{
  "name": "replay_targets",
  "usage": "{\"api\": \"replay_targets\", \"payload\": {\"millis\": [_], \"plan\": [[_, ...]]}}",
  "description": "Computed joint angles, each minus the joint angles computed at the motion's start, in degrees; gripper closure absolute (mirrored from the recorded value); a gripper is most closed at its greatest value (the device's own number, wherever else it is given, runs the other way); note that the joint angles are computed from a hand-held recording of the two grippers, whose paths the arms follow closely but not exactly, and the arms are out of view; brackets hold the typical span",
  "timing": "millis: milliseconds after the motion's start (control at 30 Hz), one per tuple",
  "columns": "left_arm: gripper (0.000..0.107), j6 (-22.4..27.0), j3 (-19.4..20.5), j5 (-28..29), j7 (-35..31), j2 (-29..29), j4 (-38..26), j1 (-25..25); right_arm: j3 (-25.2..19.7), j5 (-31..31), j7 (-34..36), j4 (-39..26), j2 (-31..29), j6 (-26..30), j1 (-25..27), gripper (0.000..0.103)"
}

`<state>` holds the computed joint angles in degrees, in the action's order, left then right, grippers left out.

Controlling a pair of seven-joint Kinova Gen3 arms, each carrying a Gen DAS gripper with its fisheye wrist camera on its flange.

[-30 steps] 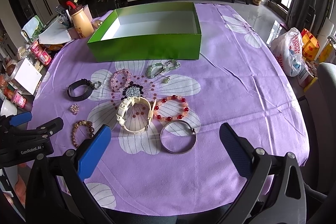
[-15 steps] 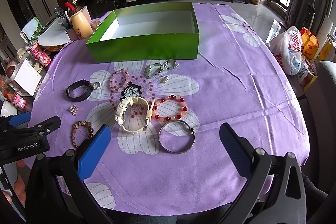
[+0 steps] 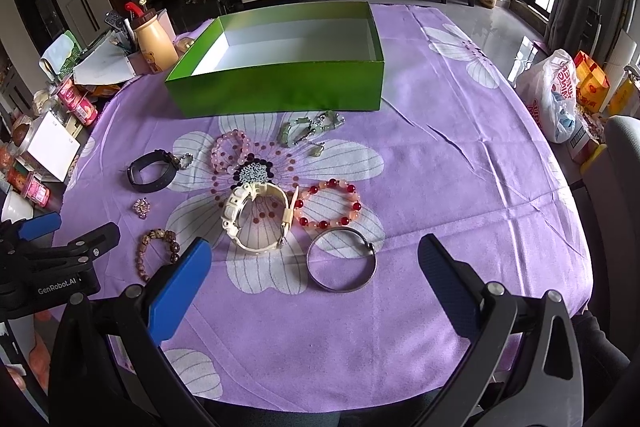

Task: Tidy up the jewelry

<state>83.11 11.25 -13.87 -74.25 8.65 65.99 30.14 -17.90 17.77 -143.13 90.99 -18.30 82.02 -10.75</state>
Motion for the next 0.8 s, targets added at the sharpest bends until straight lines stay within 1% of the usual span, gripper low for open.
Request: {"api": "replay_targets", "payload": {"millis": [667,733,800], "plan": [[0.007,0.0,0.0,0.0,-0.1,0.2,0.0,0.5,-0.1,0.0,0.1,0.2,-0.5,0.0,0.4,0.001],[0.007,-0.8,0.0,0.5,0.0,0.0,0.6,0.2,0.2,-0.2,0.3,0.6,-0.8,-0.6,0.4,0.001],[0.007,-3.7,-0.2,2.6,-0.6,-1.0,2.4,-0.9,1.5,-1.1,1.7,2.4,-2.3,-4.0,-0.1,0.001]]}}
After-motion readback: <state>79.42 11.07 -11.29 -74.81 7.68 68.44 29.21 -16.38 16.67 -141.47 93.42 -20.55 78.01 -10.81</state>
